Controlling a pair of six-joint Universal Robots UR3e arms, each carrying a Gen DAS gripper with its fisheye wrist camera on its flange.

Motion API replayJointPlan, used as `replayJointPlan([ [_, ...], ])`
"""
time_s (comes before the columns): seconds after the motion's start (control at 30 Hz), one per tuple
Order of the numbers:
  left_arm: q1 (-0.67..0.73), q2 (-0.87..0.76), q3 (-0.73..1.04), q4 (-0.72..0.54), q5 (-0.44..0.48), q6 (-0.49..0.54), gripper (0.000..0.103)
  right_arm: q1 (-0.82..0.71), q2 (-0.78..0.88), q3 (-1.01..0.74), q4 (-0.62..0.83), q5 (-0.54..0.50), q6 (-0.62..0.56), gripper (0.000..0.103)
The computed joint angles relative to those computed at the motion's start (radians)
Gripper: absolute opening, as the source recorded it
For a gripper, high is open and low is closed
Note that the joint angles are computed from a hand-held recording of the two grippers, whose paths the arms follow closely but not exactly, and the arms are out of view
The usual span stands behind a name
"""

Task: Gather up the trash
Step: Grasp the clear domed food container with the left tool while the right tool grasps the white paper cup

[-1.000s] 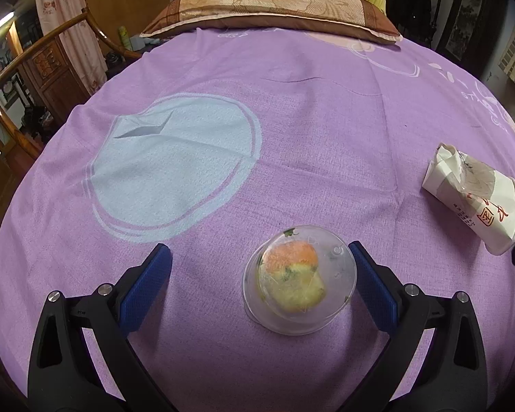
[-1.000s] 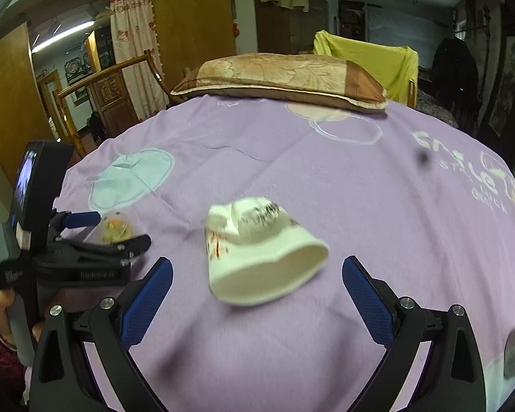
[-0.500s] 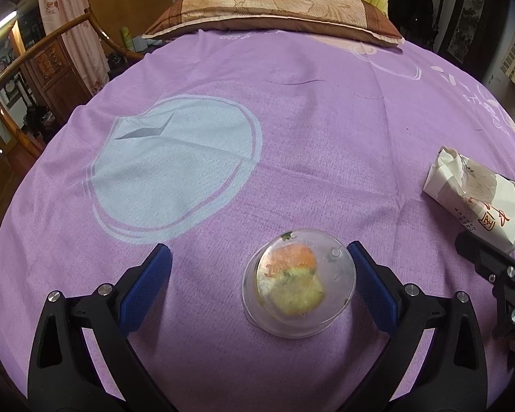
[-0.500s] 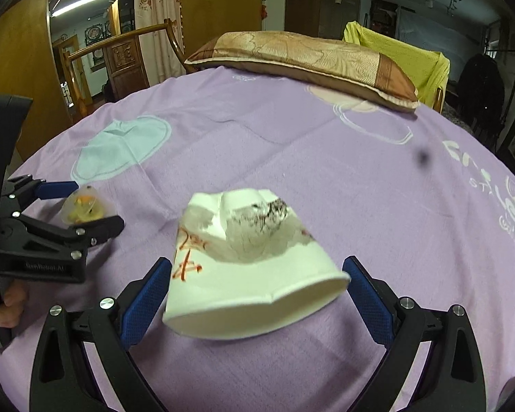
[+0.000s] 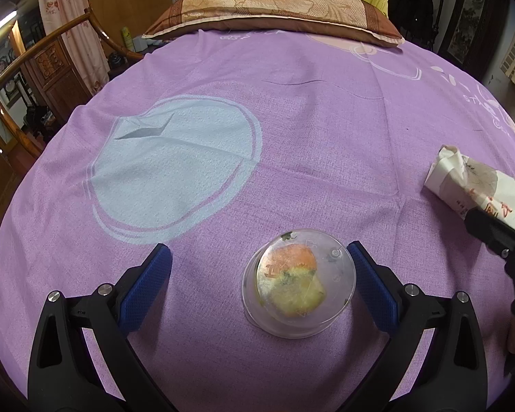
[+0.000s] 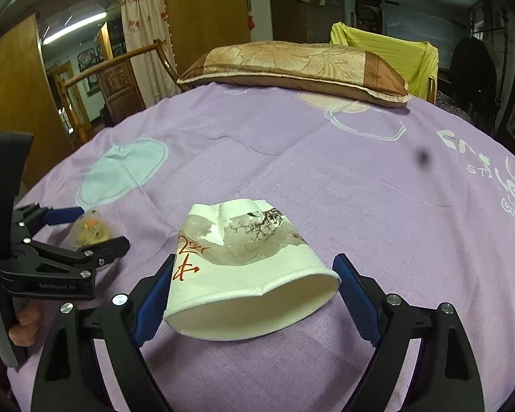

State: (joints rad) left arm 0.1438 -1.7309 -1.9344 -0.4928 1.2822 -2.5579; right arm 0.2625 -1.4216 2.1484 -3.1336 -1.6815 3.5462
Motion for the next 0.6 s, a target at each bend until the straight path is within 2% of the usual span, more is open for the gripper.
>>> replayJointPlan([
  [0.1, 0.000, 0.000, 0.000, 0.000, -0.001, 0.000, 0.098, 0.022, -0.020, 0.008, 0.001, -0.052, 0.015, 0.087],
  [0.27, 0.004, 0.003, 0.013, -0.035, -0.008, 0.024, 0.098, 0.042, -0.131, 0.060, 0.068, -0.072, 0.078, 0.087],
  [0.6, 0.048, 0.038, 0.021, -0.138, -0.067, 0.073, 0.097, 0.123, -0.351, 0.256, 0.138, -0.127, 0.230, 0.088],
])
